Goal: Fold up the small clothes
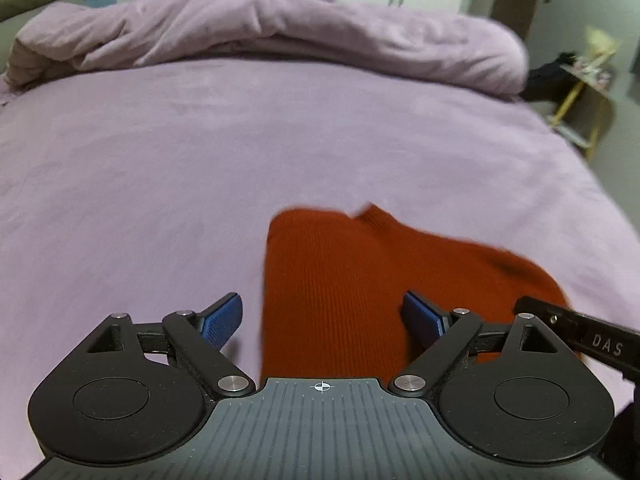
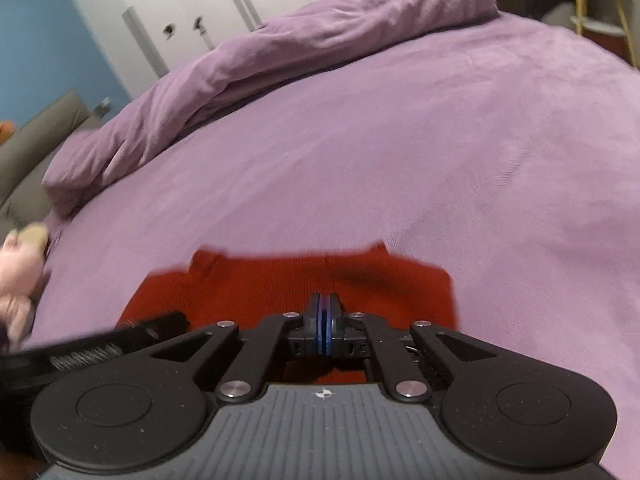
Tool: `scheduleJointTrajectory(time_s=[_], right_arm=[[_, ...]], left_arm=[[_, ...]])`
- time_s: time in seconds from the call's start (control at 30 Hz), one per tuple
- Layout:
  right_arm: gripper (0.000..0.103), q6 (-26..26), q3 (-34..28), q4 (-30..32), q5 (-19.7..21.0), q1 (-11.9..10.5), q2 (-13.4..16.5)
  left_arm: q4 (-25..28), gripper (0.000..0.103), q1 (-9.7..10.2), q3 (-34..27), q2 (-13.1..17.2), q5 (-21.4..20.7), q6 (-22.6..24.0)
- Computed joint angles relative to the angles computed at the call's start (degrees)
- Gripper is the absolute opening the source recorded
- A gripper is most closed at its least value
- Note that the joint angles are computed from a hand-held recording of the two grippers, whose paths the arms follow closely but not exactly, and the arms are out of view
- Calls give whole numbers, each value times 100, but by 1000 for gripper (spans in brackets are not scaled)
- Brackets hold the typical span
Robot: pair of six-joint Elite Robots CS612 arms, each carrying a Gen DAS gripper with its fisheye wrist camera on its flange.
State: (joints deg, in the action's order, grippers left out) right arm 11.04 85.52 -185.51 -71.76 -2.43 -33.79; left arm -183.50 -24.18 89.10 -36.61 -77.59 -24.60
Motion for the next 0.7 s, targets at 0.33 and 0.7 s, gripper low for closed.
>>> scheduleJointTrajectory(time_s=[0.33,0.7], right_arm=[[31,16,2117,-822,-65,-355,-1067],[36,2048,2117,-541,1763,-672,-911]], left_arm=[[-807,92,-268,1774,-716,-88,-673],[-206,90,-422,1697,-736,329,-767]])
